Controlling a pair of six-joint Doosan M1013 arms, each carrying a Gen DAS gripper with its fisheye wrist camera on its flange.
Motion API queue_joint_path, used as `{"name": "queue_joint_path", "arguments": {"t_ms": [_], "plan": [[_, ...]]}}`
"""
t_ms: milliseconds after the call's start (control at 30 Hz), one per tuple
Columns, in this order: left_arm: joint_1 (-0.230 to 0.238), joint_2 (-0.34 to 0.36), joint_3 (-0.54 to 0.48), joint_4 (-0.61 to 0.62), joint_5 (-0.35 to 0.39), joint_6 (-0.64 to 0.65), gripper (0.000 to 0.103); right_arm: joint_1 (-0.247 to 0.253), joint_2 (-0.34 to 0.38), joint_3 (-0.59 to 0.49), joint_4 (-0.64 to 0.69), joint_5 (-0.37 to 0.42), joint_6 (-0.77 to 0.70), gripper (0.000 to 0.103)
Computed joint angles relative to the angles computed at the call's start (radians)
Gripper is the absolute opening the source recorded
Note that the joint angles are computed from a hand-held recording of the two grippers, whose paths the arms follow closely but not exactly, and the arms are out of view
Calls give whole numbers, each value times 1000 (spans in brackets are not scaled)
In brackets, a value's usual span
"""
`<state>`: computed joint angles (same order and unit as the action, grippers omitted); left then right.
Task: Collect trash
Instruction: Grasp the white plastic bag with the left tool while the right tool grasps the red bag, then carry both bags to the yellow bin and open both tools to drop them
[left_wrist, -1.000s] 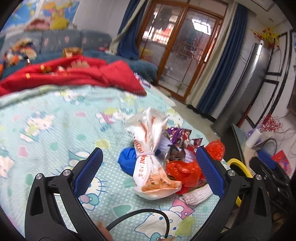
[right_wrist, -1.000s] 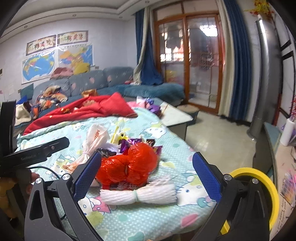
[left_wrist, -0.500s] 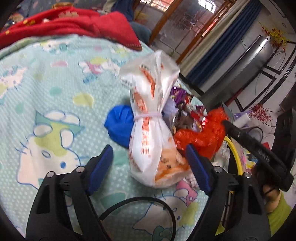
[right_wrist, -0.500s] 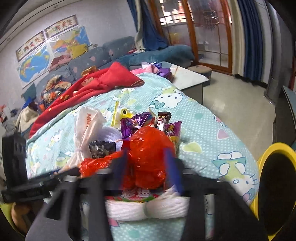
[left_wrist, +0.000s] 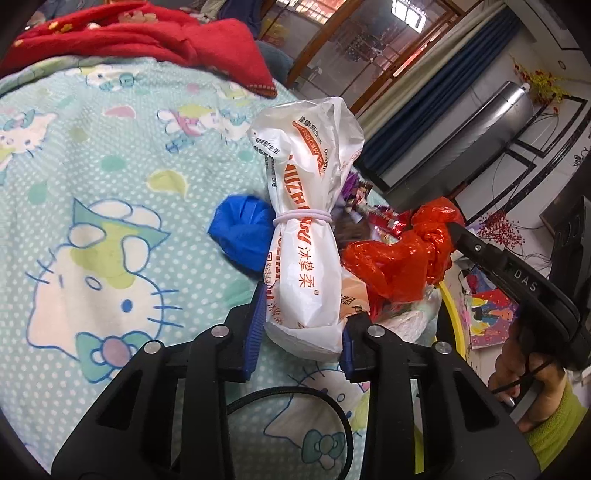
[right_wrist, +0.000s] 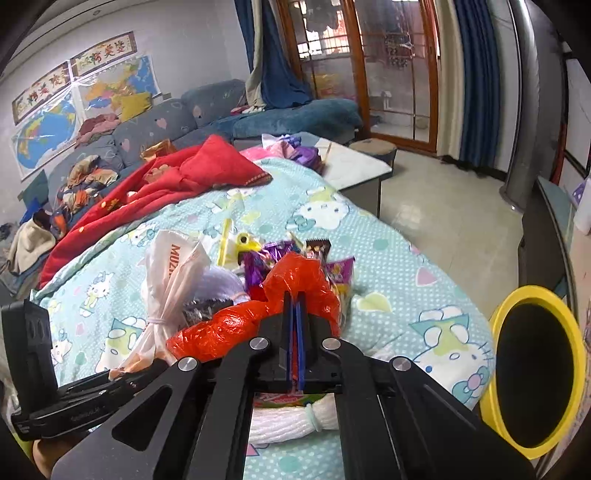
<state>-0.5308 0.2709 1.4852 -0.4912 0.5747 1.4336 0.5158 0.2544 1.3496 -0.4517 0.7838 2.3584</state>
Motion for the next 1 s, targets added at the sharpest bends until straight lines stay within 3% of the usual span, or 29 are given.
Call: {"name": "queue_joint_path", "arguments": {"t_ms": [367, 633, 1000], "plan": [[-1, -58, 43, -18, -107, 62, 25, 28, -12, -22, -119, 5, 67, 1], [-23, -55, 1, 31, -115, 52, 25, 23, -45, -5, -179, -14, 135, 1], [-60, -48, -55, -17, -137, 156, 24, -15, -125, 70, -283, -27, 268, 1]]}}
